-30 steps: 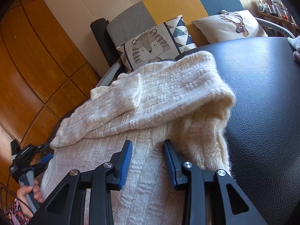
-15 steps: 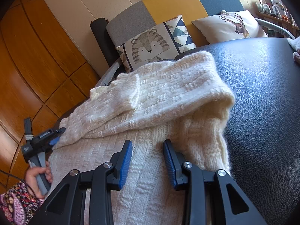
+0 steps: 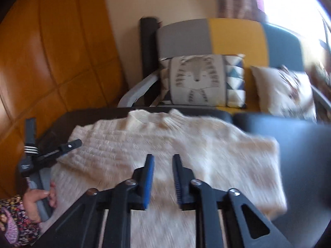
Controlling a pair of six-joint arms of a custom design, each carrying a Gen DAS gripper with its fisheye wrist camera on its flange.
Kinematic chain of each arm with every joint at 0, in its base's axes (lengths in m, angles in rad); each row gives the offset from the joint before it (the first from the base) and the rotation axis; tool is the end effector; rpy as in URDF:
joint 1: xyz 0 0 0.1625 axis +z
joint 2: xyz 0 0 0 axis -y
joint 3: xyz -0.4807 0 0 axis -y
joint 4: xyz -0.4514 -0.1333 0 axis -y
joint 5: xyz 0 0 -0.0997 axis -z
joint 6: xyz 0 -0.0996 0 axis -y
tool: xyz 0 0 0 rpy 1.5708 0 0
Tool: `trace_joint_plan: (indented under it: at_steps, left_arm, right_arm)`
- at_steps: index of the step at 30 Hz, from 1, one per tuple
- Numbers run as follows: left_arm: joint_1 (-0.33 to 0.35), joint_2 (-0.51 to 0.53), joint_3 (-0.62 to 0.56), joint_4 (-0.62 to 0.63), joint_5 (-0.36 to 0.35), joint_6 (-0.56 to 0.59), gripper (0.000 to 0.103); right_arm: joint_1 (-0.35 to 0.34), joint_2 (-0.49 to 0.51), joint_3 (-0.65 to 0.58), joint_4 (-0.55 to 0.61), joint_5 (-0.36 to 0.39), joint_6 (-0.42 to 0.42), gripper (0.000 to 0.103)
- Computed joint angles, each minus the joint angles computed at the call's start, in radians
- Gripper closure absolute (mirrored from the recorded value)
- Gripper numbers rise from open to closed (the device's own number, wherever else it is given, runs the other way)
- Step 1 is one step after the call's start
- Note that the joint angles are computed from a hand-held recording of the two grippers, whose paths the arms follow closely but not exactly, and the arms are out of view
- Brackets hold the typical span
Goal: Fold clothes
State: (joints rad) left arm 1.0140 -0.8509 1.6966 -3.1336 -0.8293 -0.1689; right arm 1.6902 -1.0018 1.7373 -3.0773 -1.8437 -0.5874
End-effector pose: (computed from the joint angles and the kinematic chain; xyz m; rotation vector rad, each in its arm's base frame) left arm -0.2206 -0.7340 0.1962 0.1214 2.4611 -1.1907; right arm 0.1929 -0.7142 0.2653 0.7504 -2.4452 0.9268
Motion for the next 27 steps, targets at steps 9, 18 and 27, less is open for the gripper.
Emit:
trace_joint_plan:
  at_steps: [9, 18, 27]
  left_arm:
    - [0.005, 0.016, -0.02, 0.019, 0.002, -0.001, 0.015]
    - [0.004, 0.015, -0.011, -0.008, 0.003, 0.01, 0.015]
    - [0.012, 0.016, 0.006, -0.09, -0.035, 0.03, 0.015]
  right_arm:
    - [-0.046, 0.066, -0.058, 0.06, -0.075, 0.094, 0.098]
    - [-0.016, 0.076, -0.14, 0.185, -0.009, 0.075, 0.096]
    - [-0.015, 0.267, -0.457, 0.42, -0.133, 0.162, 0.096]
